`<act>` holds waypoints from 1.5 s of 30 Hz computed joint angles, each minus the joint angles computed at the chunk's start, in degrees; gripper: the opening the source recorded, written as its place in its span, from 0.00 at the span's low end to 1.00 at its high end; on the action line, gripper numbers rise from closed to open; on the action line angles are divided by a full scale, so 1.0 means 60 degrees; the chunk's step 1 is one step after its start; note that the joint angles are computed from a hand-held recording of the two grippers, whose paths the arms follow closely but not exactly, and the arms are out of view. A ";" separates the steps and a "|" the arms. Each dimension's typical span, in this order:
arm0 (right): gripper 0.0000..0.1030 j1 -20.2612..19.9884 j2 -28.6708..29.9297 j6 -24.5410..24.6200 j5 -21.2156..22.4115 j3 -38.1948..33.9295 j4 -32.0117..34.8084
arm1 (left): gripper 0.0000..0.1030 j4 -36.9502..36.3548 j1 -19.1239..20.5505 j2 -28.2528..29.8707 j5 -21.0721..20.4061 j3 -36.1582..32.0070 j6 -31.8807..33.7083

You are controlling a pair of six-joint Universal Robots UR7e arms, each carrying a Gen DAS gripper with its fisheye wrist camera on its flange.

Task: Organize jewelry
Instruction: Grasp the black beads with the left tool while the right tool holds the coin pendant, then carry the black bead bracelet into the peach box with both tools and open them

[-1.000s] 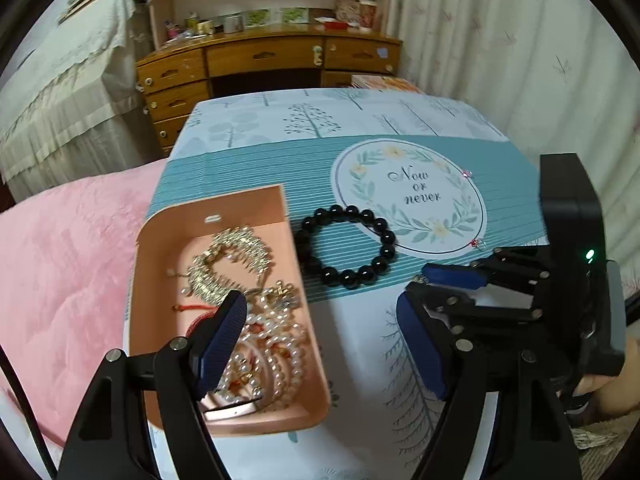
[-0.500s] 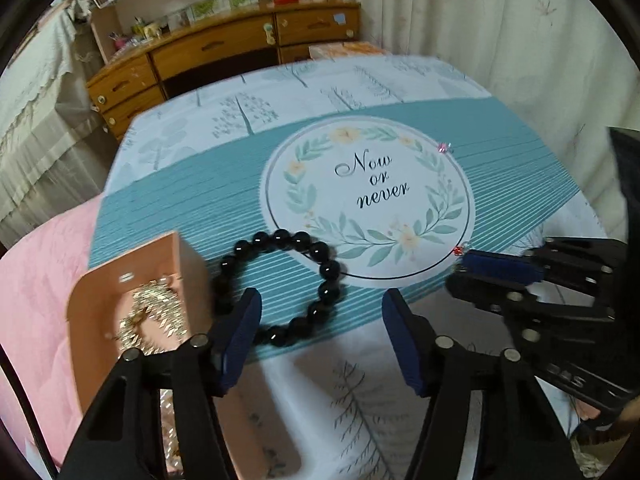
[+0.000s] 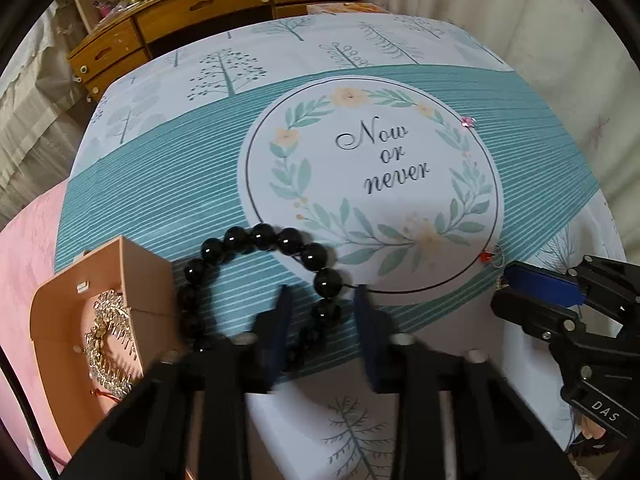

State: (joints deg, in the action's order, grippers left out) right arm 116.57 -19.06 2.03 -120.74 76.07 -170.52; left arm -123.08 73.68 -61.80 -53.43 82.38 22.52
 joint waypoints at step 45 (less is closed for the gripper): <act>0.19 0.1400 0.2054 -0.0957 0.0377 -0.4896 0.2969 | 0.12 -0.0851 0.0327 -0.2343 -0.0017 -0.0361 0.0340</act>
State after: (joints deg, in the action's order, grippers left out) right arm 124.97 -6.73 -3.71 -118.48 46.70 -152.70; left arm -128.18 75.65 -75.86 -53.54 80.21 24.56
